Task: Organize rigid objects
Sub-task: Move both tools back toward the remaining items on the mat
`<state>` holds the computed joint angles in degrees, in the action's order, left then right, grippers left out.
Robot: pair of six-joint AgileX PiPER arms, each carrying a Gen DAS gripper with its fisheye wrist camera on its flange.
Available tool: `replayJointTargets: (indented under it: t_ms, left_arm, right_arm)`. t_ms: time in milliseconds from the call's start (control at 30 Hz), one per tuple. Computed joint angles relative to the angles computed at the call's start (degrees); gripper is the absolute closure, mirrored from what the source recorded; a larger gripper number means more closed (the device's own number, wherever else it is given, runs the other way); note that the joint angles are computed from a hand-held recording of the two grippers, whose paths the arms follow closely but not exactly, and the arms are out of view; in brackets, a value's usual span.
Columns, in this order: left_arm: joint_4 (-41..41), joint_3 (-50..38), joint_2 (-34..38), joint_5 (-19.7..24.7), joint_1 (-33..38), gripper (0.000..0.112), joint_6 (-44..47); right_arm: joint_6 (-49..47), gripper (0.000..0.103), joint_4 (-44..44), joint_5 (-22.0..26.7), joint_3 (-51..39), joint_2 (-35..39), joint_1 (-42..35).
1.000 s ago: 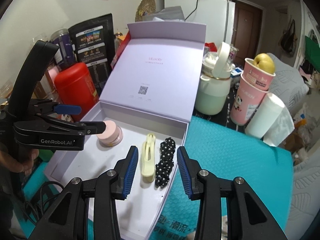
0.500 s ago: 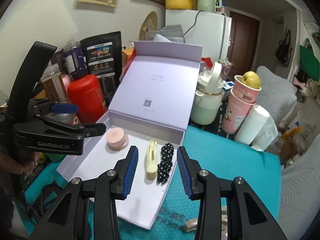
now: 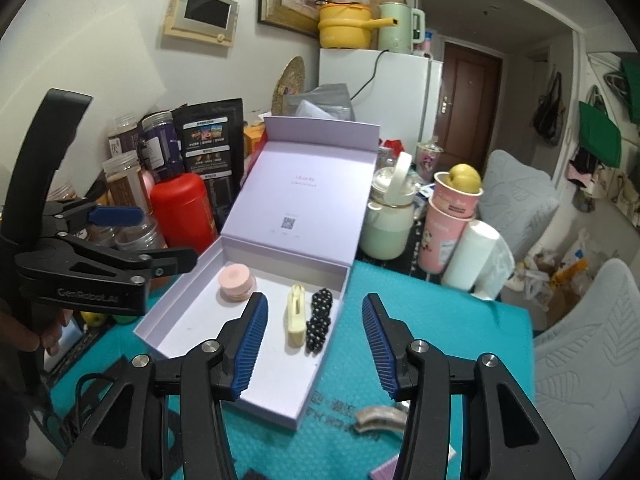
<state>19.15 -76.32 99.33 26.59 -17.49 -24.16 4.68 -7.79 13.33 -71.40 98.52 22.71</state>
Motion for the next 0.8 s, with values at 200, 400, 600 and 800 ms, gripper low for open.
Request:
replayJointTargets:
  t_ms: [200,400,600,800]
  left_arm:
    - [2.2,4.2,-3.8,-1.6,-2.3,0.012,-2.6]
    - [1.9,7.1,-5.9,-2.6,-5.1,0.013,-3.1]
    - [2.1,10.5,-7.2,-4.5,-8.5,0.013,-3.8]
    - [7.9,13.8,-8.4,-6.7,-12.1,0.013,-10.2]
  right_arm:
    - [12.5,0.050,-11.8,-1.8,7.4,-6.5,0.0]
    - [25.0,0.050,-23.8,-1.8,12.6,-11.4,0.3]
    - [32.3,0.050,-30.0,-2.3,18.5,-15.8,-0.1]
    - [47.2,0.050,-43.3,-2.5,24.8,-19.7,-0.2]
